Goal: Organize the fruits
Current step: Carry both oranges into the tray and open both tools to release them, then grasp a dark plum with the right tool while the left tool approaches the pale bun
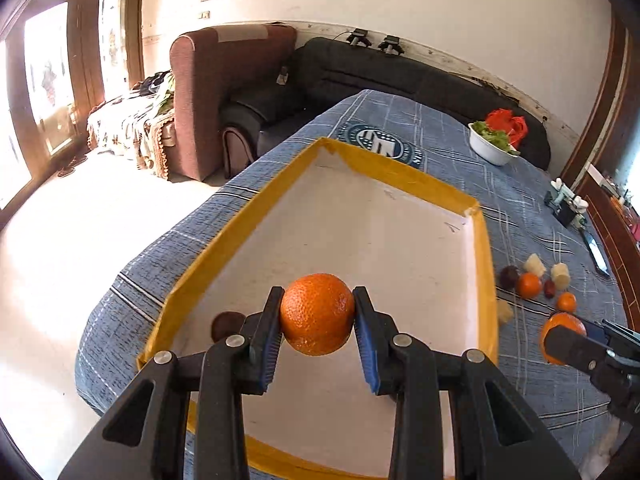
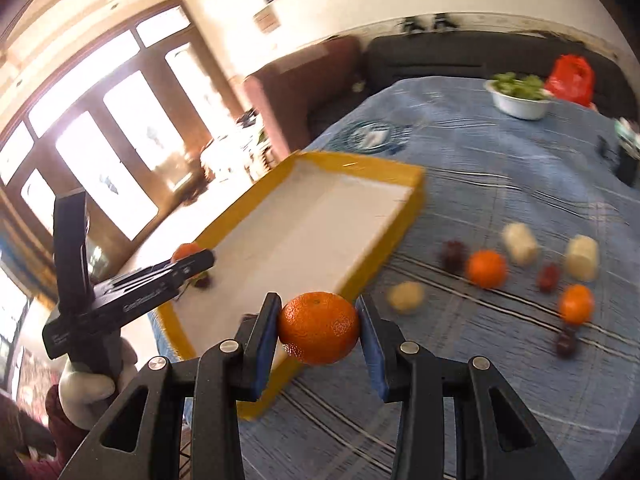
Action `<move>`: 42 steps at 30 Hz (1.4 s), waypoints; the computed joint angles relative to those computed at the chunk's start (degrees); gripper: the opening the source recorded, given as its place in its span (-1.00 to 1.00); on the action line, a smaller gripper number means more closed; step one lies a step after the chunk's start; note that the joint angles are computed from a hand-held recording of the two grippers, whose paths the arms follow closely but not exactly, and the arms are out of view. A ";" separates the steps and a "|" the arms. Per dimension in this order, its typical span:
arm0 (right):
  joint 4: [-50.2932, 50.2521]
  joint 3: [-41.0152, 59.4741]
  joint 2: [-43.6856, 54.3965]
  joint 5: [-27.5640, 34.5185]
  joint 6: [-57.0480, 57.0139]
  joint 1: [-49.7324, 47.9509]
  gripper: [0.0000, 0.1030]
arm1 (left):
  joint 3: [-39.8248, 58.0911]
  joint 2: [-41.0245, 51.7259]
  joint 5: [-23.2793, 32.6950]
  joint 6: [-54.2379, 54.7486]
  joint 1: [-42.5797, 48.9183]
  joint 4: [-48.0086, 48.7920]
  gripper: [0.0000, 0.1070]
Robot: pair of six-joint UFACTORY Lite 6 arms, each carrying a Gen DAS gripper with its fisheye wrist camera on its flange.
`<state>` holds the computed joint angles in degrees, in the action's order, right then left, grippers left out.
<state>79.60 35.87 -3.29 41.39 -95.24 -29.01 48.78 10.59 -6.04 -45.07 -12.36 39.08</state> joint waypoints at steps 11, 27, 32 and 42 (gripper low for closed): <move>13.13 13.00 18.21 -20.61 -1.79 27.00 -0.16 | 8.55 11.33 -3.06 -23.04 7.14 26.86 -0.38; 16.46 13.50 17.88 -21.81 -2.50 29.05 0.02 | 3.82 4.66 -6.05 -30.97 9.54 32.19 0.08; 15.43 7.89 10.15 -17.77 -2.94 22.19 0.09 | -2.36 -5.18 -6.99 -34.10 8.08 33.58 0.28; 2.88 2.45 3.91 -1.18 -4.42 -14.83 0.09 | -7.96 -17.18 -2.49 -43.94 -6.98 40.03 0.43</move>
